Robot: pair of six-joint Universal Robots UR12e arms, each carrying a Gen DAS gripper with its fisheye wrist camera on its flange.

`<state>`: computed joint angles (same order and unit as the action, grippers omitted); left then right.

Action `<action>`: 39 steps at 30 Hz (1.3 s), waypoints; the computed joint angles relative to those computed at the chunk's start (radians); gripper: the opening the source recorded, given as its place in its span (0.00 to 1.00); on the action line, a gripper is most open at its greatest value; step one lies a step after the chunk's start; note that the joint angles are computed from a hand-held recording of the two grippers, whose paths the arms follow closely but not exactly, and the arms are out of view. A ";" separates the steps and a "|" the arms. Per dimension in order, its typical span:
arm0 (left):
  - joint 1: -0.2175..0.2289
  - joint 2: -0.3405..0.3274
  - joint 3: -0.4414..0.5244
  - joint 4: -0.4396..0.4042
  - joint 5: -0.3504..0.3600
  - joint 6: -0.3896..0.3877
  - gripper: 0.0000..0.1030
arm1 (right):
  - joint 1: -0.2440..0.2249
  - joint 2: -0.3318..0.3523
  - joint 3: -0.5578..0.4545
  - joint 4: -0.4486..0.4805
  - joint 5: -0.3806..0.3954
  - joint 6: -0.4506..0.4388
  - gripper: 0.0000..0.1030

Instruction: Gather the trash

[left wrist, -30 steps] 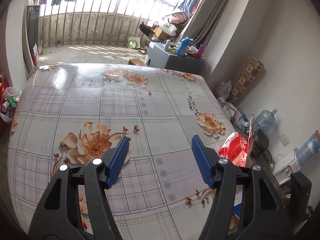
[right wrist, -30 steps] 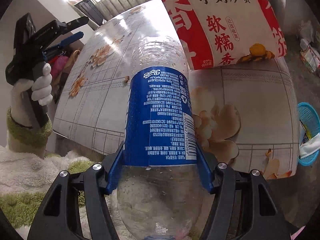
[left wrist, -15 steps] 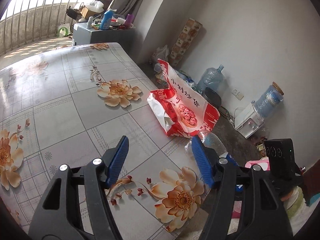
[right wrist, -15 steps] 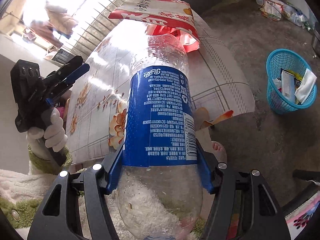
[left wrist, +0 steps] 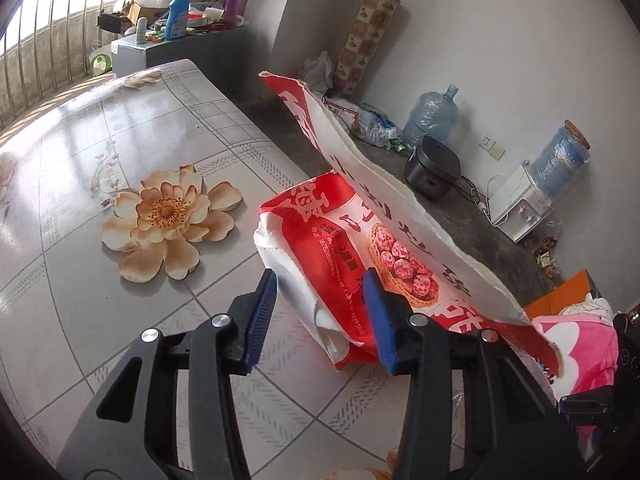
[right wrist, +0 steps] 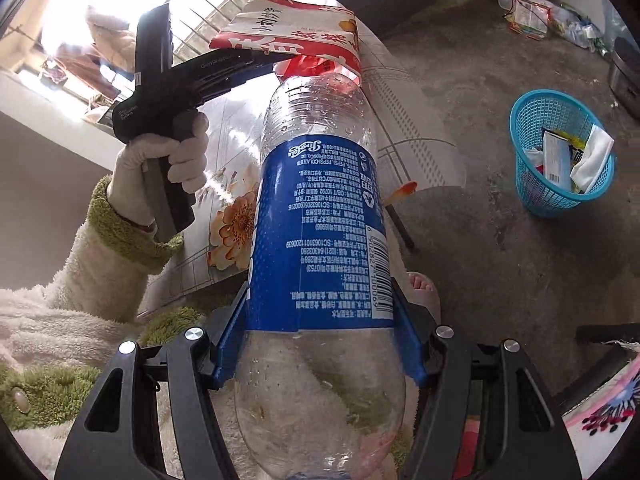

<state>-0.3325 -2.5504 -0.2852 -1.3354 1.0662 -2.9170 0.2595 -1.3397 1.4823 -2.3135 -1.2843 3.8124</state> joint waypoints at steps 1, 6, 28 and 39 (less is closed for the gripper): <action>-0.005 -0.028 0.057 -0.048 0.025 0.007 0.37 | -0.002 -0.011 0.014 -0.014 -0.006 0.020 0.61; -0.007 -0.061 0.128 -0.117 0.046 0.016 0.34 | -0.020 -0.075 0.097 -0.140 -0.043 0.137 0.61; 0.057 0.273 -0.462 0.250 0.245 0.070 0.34 | -0.051 0.237 -0.238 -0.147 0.069 0.035 0.61; 0.158 0.464 -0.774 0.384 -0.116 -0.054 0.46 | -0.036 0.238 -0.260 -0.103 -0.023 0.022 0.61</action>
<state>-0.1741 -2.0866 -1.0595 -0.9515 0.9499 -2.9713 0.2235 -1.1020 1.2219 -2.4169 -1.3069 3.8341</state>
